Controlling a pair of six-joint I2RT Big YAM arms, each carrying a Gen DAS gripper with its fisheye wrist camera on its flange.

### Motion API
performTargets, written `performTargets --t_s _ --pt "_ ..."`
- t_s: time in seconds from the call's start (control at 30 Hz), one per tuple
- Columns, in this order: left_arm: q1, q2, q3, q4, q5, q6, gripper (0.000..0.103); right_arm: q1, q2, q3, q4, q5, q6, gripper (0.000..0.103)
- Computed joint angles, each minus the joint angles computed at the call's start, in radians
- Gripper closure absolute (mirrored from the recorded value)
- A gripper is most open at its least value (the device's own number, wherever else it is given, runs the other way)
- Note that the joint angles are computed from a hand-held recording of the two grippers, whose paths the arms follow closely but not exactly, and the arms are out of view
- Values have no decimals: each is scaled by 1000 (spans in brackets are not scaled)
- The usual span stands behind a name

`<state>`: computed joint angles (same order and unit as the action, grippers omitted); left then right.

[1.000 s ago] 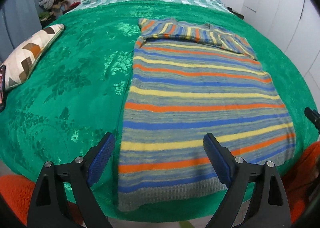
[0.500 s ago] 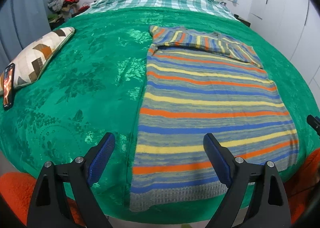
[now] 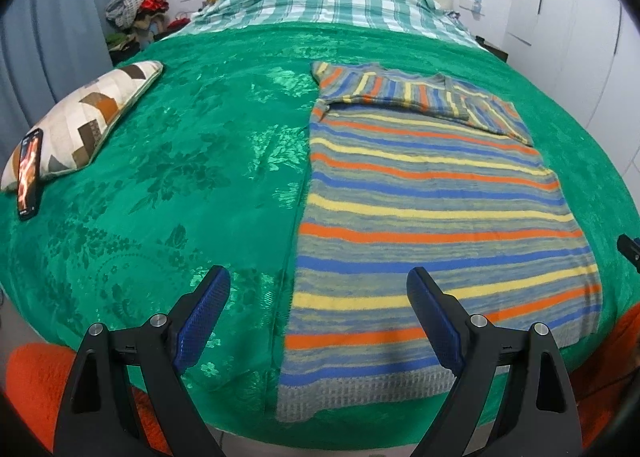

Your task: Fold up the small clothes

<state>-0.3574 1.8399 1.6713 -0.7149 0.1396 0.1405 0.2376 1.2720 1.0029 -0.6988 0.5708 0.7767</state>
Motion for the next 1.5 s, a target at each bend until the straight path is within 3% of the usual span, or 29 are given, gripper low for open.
performTargets --t_s 0.2,0.6,1.5 --pt "6 7 10 2 -7 -10 12 -7 -4 0 -4 1 1 6" --pt "57 91 97 -143 8 -60 11 -45 -44 -34 -16 -18 69 6" --pt "56 59 49 -150 -27 1 11 -65 -74 -72 -12 -45 147 6"
